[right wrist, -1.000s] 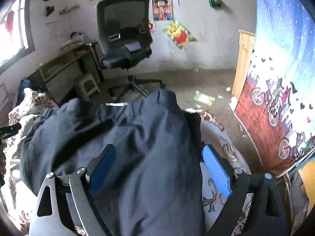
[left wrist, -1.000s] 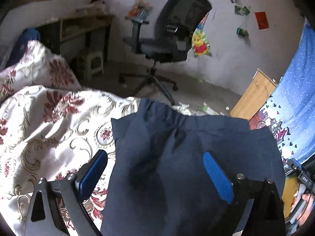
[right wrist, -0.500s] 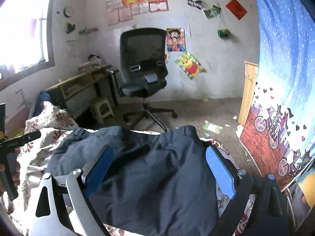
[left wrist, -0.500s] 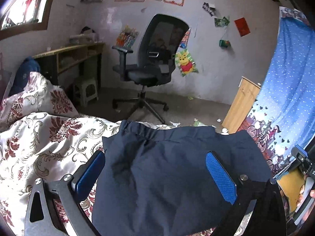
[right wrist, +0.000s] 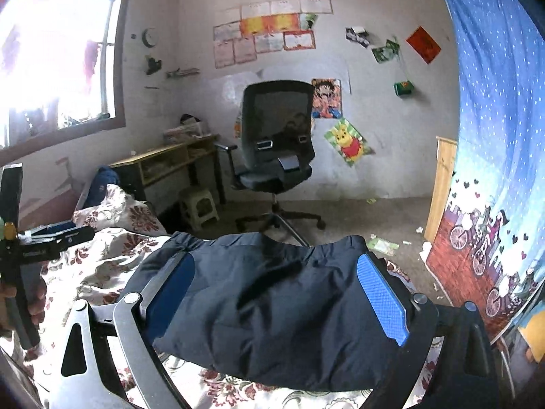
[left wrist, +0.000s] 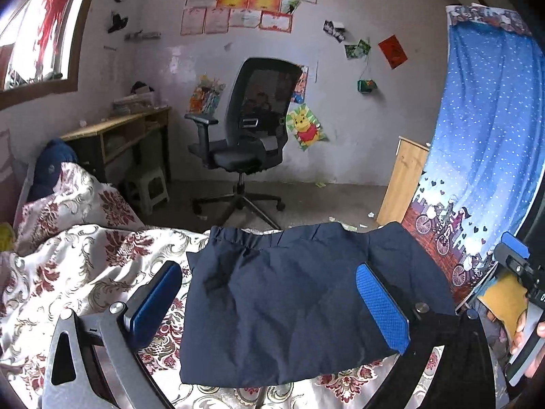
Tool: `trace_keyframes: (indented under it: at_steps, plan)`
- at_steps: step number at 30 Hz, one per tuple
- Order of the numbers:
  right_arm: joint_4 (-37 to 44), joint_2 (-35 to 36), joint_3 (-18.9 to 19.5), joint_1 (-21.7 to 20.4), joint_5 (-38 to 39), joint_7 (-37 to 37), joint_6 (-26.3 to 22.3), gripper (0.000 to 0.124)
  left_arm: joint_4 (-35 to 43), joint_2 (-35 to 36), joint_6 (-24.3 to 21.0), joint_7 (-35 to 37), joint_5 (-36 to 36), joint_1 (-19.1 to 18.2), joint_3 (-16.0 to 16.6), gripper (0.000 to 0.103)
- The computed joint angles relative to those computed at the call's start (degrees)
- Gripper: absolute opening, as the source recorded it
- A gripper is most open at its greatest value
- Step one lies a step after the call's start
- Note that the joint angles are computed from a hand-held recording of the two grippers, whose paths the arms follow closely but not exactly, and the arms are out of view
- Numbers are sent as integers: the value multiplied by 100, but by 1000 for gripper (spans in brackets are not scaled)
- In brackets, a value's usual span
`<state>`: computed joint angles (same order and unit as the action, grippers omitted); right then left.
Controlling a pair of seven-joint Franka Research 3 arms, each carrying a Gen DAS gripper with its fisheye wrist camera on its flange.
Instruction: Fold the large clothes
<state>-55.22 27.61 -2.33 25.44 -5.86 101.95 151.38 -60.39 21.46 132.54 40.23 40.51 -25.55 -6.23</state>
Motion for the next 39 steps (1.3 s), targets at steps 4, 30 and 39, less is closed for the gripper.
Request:
trace_keyframes:
  at_steps: [4, 30, 39]
  plan:
    - [-1037, -660, -160, 214, -399, 396, 516, 94, -458, -357, 127, -242, 361, -95, 6, 103]
    - [-4069, -2886, 725, -342, -4030, 3744, 1637, 97, -2882, -2105, 124, -1911, 1910, 188, -923, 103]
    - [-4614, -3214, 1221, -745, -4971, 4635, 1701, 97, -3703, -2621, 24, -2280, 1955, 419, -1238, 103]
